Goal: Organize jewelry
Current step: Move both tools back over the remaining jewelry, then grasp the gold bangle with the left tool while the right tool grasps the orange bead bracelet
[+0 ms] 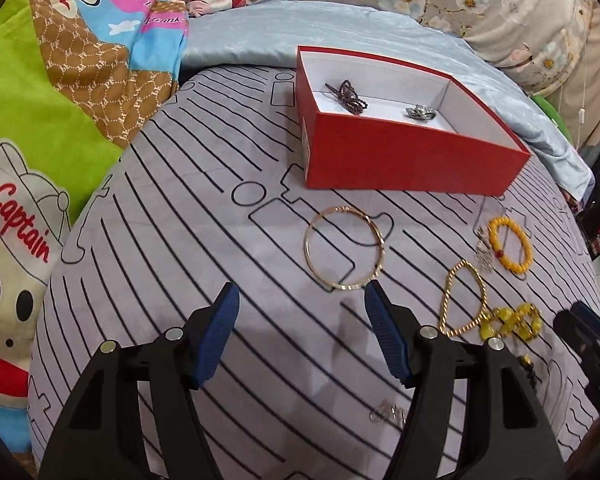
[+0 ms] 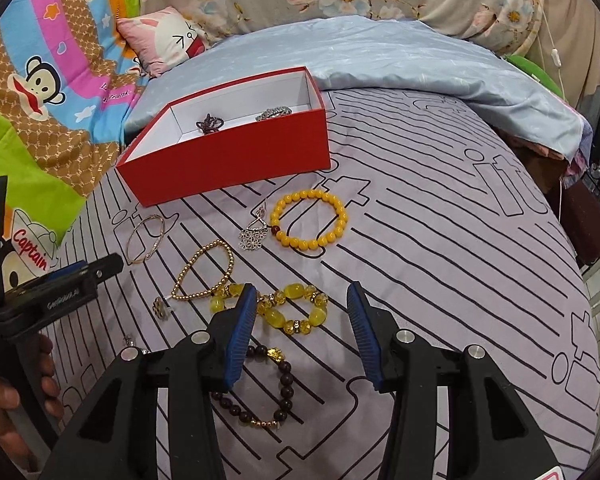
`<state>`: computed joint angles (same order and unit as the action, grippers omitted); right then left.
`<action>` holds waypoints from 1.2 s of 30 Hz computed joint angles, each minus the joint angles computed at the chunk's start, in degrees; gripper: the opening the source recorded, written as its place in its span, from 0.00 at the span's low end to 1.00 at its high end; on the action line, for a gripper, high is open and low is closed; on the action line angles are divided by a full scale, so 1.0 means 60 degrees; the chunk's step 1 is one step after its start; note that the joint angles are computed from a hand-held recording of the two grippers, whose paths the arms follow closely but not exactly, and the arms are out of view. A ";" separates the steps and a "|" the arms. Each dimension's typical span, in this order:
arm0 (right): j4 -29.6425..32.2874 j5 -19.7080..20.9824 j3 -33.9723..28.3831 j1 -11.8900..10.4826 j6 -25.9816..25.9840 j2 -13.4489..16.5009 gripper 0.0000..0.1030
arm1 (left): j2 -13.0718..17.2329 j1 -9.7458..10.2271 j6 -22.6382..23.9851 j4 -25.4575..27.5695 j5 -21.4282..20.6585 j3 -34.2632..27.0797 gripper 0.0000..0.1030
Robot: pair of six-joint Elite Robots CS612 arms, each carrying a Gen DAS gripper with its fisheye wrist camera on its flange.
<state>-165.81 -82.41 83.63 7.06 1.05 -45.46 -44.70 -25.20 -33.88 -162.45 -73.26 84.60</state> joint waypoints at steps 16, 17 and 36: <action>0.0399 -0.0305 -0.0889 -0.0024 0.0087 0.0532 0.45 | 0.0617 0.0073 0.0555 0.0324 0.0241 -0.0909 0.01; 0.0463 -0.0339 -0.1027 -0.0032 0.0108 0.0609 0.45 | 0.0622 0.0089 0.0580 0.0283 0.0134 -0.0916 0.01; 0.1320 -0.0620 -0.2315 -0.0022 -0.0135 0.1370 0.08 | 0.0348 0.0142 0.0585 -0.0295 -0.0926 -0.0681 0.01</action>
